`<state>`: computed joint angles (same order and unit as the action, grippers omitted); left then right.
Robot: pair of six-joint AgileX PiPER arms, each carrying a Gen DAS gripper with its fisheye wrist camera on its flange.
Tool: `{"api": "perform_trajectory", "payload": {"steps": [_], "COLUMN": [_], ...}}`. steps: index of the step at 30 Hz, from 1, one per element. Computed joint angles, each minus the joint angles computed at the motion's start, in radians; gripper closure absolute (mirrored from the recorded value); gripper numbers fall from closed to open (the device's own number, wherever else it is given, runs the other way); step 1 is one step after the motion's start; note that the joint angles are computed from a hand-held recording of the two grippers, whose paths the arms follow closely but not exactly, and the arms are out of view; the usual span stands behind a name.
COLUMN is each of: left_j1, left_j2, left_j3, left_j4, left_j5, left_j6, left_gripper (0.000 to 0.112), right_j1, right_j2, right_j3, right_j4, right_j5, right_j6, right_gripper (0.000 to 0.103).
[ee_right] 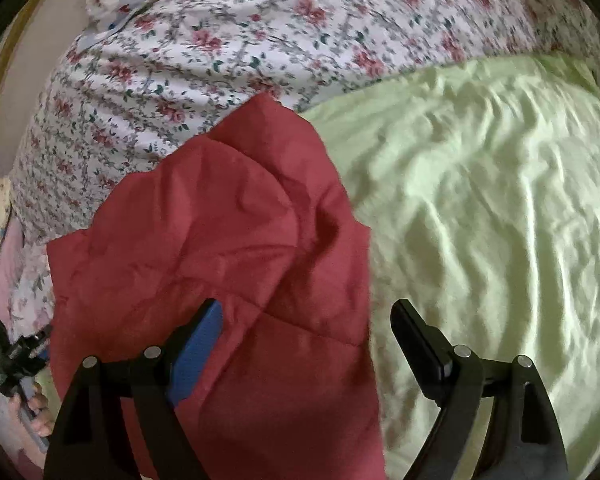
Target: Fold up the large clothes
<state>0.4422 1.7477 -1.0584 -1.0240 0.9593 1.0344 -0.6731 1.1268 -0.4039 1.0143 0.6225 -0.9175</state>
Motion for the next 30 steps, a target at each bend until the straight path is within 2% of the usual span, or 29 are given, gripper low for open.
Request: {"api": "perform_trajectory", "payload": {"steps": [1,3,7,8,11,17,18,21,23,24,26,30], "left_j1": [0.019,0.03,0.027,0.023,0.003,-0.051,-0.056,-0.053,-0.047,-0.044,-0.033,0.007], "left_j2": [0.047,0.106,0.174,0.182,0.207,0.199,0.189,0.165,0.135,0.123,0.087,0.016], "left_j3": [-0.027,-0.062,-0.092,-0.098,-0.116,-0.117,-0.108,-0.088,-0.069,-0.063,-0.045,-0.017], "left_j4": [-0.014,-0.024,-0.043,-0.045,-0.05,-0.038,-0.038,-0.042,-0.04,-0.039,-0.035,-0.02], "left_j5": [0.058,0.113,0.156,0.16,0.172,0.141,0.134,0.139,0.142,0.144,0.155,0.21], "left_j6": [-0.012,-0.031,-0.039,-0.047,-0.067,-0.095,-0.081,-0.038,-0.006,0.001,0.014,0.033], "left_gripper": [0.035,0.035,0.033,0.03,0.03,0.028,0.034,0.056,0.063,0.067,0.07,0.073], "right_j1": [-0.043,-0.095,-0.141,-0.145,-0.141,-0.083,-0.064,-0.016,-0.013,-0.025,-0.04,-0.042], "right_j2": [0.02,0.065,0.17,0.197,0.268,0.337,0.338,0.309,0.296,0.284,0.242,0.108], "right_j3": [0.001,-0.001,-0.015,-0.019,-0.02,-0.03,-0.029,-0.024,-0.03,-0.03,-0.032,-0.024], "right_j4": [0.028,0.061,0.116,0.127,0.178,0.232,0.24,0.235,0.219,0.206,0.17,0.08], "right_j5": [0.042,0.093,0.171,0.185,0.209,0.222,0.214,0.183,0.199,0.22,0.253,0.296], "right_j6": [-0.039,-0.092,-0.166,-0.179,-0.225,-0.259,-0.259,-0.24,-0.222,-0.213,-0.182,-0.081], "right_gripper": [0.016,0.016,0.015,0.013,0.006,0.006,0.006,0.02,0.037,0.042,0.057,0.064]}}
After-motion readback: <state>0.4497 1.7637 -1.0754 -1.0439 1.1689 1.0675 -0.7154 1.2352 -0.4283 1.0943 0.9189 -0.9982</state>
